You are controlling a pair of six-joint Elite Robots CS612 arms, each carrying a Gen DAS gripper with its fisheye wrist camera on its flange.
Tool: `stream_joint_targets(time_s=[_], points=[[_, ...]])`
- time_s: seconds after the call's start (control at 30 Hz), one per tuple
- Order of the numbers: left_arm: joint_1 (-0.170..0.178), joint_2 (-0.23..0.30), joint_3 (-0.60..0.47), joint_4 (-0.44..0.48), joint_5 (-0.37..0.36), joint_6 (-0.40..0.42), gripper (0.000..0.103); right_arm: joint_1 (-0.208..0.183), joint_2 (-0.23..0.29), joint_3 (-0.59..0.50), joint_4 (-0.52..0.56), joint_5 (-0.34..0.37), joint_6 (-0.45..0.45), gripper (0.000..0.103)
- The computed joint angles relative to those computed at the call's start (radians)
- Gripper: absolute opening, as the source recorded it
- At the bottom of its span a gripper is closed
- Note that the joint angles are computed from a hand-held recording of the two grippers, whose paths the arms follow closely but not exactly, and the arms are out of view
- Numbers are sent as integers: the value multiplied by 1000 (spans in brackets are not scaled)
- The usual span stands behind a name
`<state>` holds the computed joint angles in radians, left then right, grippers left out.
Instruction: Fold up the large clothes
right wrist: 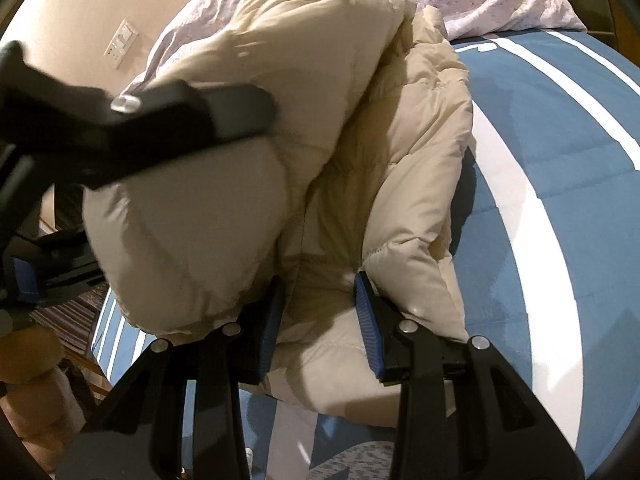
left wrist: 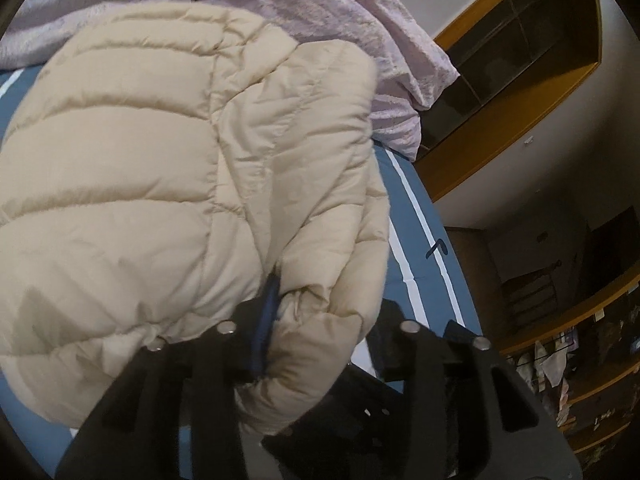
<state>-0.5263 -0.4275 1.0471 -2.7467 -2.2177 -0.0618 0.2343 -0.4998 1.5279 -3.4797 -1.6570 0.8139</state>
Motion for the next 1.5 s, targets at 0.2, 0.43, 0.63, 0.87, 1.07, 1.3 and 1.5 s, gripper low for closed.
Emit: stream_joint_targets(time_s=[0.2, 0.43, 0.63, 0.87, 1.07, 1.3, 1.5], points=[[9, -25, 34, -61, 29, 9, 54, 10, 1, -11, 26, -25, 12, 38], [36, -50, 75, -129, 51, 11, 57, 19, -2, -12, 43, -48, 29, 38], [60, -59, 89, -163, 46, -5, 58, 23, -4, -12, 54, -62, 35, 38], [82, -72, 105, -243, 96, -33, 59, 31, 0, -28, 74, -76, 42, 38], [92, -51, 67, -241, 200, -58, 60, 30, -8, -22, 80, -74, 46, 38], [90, 10, -30, -136, 291, -78, 60, 28, -10, -20, 84, -73, 24, 38], [90, 54, -89, -86, 258, -87, 62, 27, -6, -28, 85, -74, 12, 38]])
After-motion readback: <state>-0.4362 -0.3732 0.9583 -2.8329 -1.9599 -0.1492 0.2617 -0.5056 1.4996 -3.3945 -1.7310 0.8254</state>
